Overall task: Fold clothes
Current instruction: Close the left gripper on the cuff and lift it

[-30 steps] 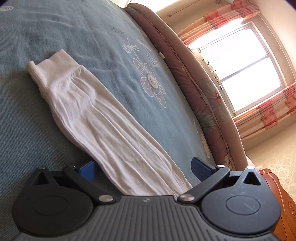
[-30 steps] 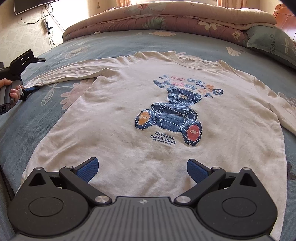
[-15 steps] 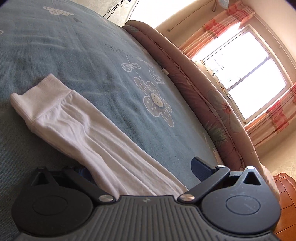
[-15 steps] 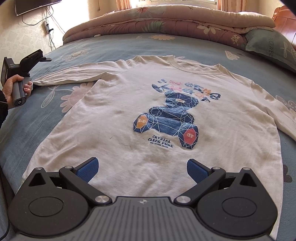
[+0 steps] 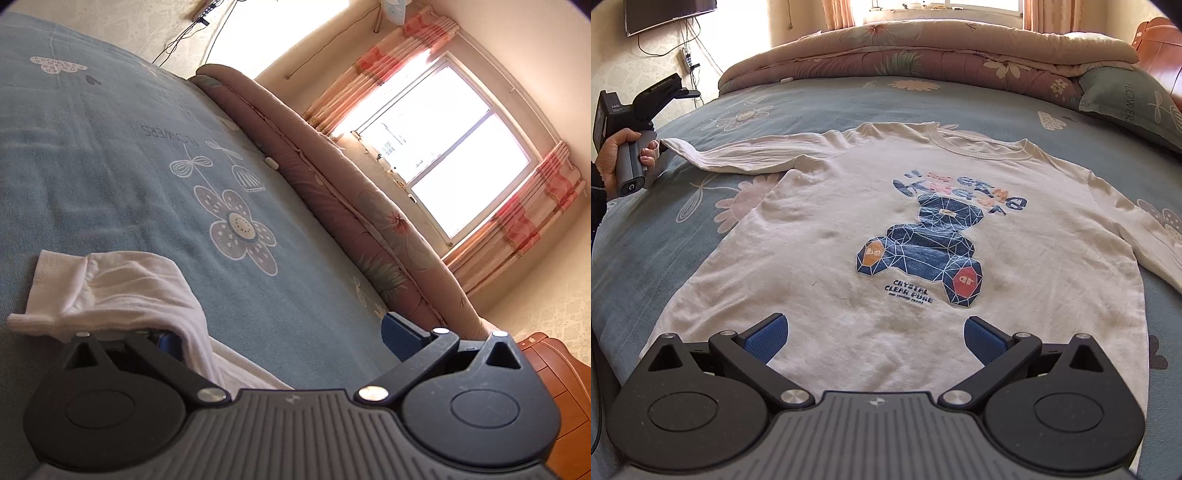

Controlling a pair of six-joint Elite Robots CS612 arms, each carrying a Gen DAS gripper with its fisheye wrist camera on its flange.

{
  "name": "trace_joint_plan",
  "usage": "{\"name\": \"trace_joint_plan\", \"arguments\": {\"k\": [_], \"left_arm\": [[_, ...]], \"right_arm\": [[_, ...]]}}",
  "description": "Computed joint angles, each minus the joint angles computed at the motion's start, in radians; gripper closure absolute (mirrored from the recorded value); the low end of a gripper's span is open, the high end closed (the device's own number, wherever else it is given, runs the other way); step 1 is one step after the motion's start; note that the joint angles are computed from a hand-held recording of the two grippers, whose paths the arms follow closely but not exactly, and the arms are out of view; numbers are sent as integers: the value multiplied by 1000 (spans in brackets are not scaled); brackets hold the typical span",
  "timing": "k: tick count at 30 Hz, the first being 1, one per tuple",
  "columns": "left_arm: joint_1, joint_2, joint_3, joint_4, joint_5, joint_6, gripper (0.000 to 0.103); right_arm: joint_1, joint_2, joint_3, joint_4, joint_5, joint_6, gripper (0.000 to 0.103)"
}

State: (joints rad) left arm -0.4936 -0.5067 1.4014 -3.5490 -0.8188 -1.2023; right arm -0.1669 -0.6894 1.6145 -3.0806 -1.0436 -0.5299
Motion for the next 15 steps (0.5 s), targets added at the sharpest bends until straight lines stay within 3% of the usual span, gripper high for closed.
{"name": "trace_joint_plan", "arguments": {"k": [9,15], "left_arm": [[-4,6,-45,-59,-69,24,1],[-11,-1,-80,-46,-139,32,1]], "right_arm": [[-5,-1,-1,1,22,8,0],[-12,-1,-4,14,50,26,0]]}}
